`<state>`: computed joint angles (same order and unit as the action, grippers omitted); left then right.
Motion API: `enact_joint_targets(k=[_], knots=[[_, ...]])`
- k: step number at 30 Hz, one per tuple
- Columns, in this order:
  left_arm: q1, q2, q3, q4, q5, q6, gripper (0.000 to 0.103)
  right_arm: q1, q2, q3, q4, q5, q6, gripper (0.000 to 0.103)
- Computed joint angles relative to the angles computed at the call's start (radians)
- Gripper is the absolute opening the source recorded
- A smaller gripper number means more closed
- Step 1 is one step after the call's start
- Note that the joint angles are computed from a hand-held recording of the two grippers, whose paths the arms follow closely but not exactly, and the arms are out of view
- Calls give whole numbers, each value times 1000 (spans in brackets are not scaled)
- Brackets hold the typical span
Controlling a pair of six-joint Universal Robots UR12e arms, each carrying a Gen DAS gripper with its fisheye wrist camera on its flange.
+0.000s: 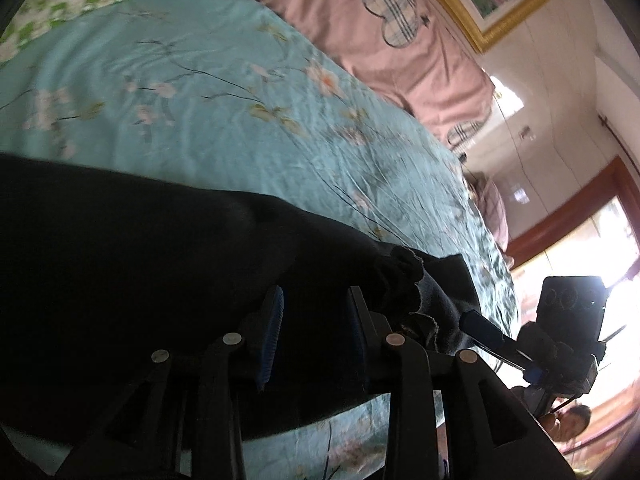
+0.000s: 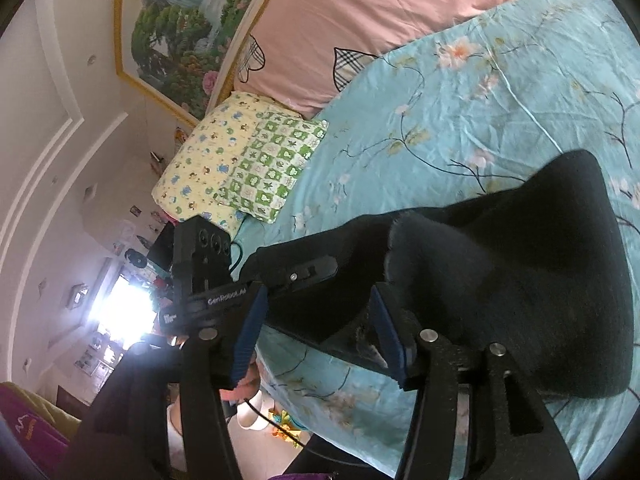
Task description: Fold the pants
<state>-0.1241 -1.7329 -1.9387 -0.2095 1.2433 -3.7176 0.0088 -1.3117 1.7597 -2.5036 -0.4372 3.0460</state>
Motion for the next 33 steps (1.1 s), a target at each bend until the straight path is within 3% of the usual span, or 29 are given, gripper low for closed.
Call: enact_joint_targets(k=[9, 13, 33], knots=[[3, 74, -76, 24, 84, -80, 36, 26, 15, -28, 9, 3, -8, 63], [7, 106, -106, 39, 107, -117, 36, 42, 19, -53, 72, 6, -72, 63], [38, 222, -210, 3, 227, -241, 42, 117, 67, -171, 268, -14, -227, 65]])
